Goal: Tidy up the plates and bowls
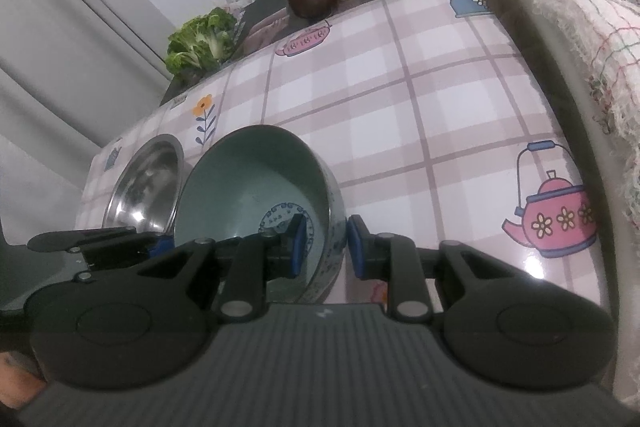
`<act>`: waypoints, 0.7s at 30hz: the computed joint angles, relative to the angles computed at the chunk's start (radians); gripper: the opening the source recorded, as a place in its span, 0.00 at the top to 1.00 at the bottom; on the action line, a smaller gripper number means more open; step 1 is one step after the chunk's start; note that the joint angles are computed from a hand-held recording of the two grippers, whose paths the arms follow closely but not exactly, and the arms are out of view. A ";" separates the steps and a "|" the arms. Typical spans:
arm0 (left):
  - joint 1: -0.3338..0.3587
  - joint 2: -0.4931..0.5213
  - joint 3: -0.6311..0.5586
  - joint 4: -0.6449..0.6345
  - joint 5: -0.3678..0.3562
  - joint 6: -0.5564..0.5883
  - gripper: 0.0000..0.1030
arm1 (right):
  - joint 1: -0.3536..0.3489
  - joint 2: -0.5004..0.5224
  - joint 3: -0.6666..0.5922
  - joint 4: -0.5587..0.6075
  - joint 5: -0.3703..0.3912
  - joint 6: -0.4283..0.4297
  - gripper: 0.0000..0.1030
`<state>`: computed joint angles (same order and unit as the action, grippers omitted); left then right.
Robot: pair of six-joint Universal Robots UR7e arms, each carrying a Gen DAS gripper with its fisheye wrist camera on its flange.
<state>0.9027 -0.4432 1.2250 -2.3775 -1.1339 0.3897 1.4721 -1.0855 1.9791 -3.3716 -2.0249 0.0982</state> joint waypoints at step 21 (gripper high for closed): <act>-0.006 -0.015 0.018 -0.014 -0.005 -0.002 0.78 | 0.006 -0.013 0.007 0.001 -0.003 0.010 0.79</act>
